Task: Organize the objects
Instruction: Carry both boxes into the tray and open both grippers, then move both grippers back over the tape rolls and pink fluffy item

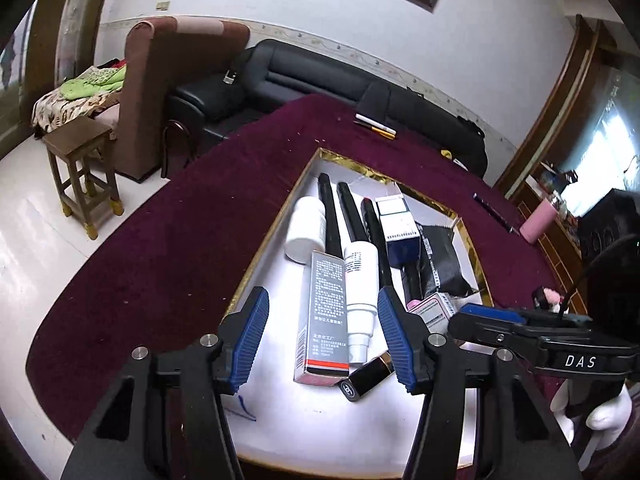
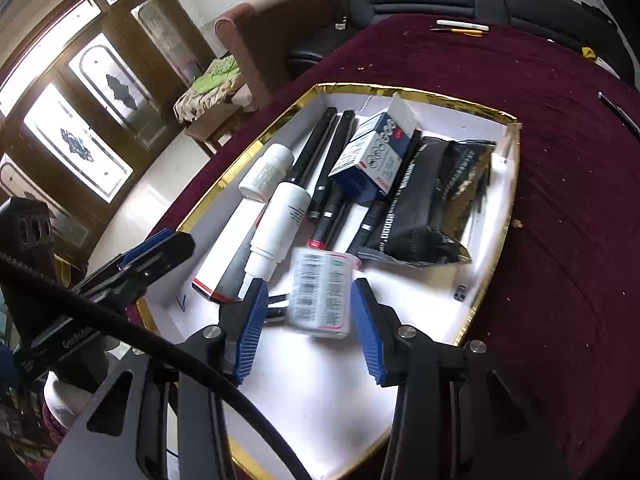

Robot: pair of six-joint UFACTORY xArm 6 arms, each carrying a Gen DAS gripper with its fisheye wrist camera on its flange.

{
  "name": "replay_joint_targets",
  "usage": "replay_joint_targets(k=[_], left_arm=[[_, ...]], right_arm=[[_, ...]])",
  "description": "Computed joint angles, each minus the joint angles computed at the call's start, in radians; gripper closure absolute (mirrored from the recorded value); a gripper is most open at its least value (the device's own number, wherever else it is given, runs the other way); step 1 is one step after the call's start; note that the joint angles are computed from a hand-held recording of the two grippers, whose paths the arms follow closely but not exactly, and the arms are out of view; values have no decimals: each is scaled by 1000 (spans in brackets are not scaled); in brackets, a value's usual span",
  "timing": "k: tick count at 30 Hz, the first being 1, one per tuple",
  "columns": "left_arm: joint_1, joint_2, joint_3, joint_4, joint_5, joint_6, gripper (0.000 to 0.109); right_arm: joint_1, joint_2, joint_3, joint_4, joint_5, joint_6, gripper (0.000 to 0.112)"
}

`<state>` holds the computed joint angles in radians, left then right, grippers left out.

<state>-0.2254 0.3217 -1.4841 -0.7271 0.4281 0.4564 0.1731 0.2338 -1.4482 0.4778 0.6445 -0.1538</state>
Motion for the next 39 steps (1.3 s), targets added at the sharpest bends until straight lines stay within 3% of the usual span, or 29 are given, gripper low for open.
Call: replay_joint_targets(k=[8,13,20,27,32,34,37,39], left_arm=[[-21,-70,54,-34,-8,17,58],[-62,-103,49,-85,37,77,58],[-132,-67,-69,-133,227,107,58],[-269,66,-271,28,340,44,58],[-363,196,-454,164,395,-5,58],[-389,253,-536,217,426,-35,59],[-408,325,-636,239,481,-65,59],[-411,369,-697,254,517,-91,59]], right_arm=[[-37,-126,146,119,-76,-53,70],[-91,-244,278,218,-135,-109,69],[-263,-418,463,418,-164,-206,67],[-497,-526,580,534,-168,-278,62],[-622,-511,576,524,-165,-269,62],[-633,-485,551,486,-154,-267,62],[-617,-441,507,375,-151,-241,62],[-594,-425,501,231,-182,-202,62]])
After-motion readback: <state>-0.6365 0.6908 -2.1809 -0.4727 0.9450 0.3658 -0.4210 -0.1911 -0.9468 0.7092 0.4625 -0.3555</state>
